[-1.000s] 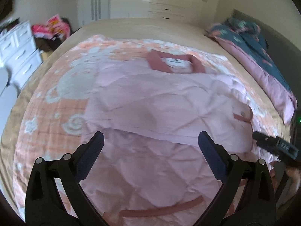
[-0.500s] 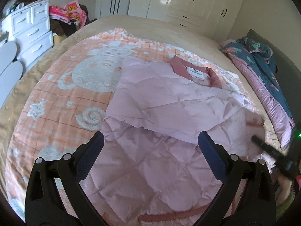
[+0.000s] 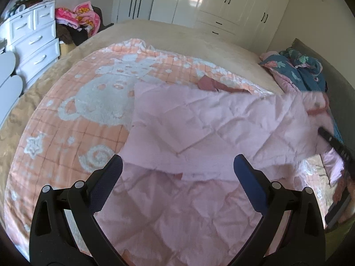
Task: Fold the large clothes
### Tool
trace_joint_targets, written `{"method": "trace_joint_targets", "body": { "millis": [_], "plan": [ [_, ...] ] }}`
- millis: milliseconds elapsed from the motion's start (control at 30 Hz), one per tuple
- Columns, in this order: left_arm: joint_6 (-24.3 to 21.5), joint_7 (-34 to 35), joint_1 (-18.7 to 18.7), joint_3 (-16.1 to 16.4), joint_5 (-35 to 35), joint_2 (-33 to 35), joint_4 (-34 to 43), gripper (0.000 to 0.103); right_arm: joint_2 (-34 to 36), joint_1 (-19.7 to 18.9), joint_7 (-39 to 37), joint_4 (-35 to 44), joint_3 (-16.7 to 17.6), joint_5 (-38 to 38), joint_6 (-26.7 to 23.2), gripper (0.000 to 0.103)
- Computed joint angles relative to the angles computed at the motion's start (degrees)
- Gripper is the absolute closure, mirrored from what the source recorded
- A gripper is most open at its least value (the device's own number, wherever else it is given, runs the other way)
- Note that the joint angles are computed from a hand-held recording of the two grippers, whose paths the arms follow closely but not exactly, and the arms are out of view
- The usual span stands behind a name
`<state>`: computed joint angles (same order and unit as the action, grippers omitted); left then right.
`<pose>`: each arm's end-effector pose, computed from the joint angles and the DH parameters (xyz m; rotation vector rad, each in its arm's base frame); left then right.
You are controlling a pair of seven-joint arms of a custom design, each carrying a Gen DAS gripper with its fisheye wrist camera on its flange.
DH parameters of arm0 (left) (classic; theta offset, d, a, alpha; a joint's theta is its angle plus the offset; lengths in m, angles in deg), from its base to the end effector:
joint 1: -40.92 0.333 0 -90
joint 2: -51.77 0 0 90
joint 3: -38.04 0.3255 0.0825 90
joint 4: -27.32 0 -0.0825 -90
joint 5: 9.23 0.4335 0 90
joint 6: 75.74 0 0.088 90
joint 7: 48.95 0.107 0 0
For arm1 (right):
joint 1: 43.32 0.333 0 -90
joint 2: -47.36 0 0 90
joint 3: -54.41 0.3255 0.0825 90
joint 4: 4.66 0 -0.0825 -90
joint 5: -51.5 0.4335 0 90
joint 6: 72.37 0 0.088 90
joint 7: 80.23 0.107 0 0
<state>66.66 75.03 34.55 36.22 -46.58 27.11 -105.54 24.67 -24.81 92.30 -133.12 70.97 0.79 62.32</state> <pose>0.5044 -0.0715 0.5662 -1.5838 2.2274 -1.0772 0.4265 0.3047 0.5726 -1.3749 1.9119 -0.9519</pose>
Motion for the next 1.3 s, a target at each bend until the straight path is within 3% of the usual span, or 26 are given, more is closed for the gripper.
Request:
{"method": "trace_joint_targets", "body": {
  "millis": [500, 800, 900, 1067, 1300],
  "plan": [
    [-1.1, -2.0, -0.7, -2.3, 0.5, 6.6, 4.3, 0.009, 1.5, 0.4, 3.8, -4.7, -1.8, 5.7, 1.2, 0.084],
    [-1.3, -3.3, -0.9, -3.7, 2.1, 9.6, 6.3, 0.009, 1.0, 0.9, 5.5, -5.3, -1.7, 7.3, -1.8, 0.062],
    [-1.0, -3.4, -1.1, -4.1, 2.5, 10.5, 7.0, 0.009, 0.0, 0.7, 7.5, -5.3, -0.7, 6.3, -4.1, 0.05],
    [-1.7, -5.0, -0.9, -4.8, 4.1, 13.2, 9.2, 0.009, -0.1, 0.9, 8.1, -4.0, -0.2, 4.3, -5.2, 0.049],
    [-2.6, -7.5, -0.3, -6.1, 10.2, 17.1, 10.9, 0.009, 3.3, 1.9, 5.1, 0.3, -0.5, 2.7, -4.1, 0.039]
  ]
}}
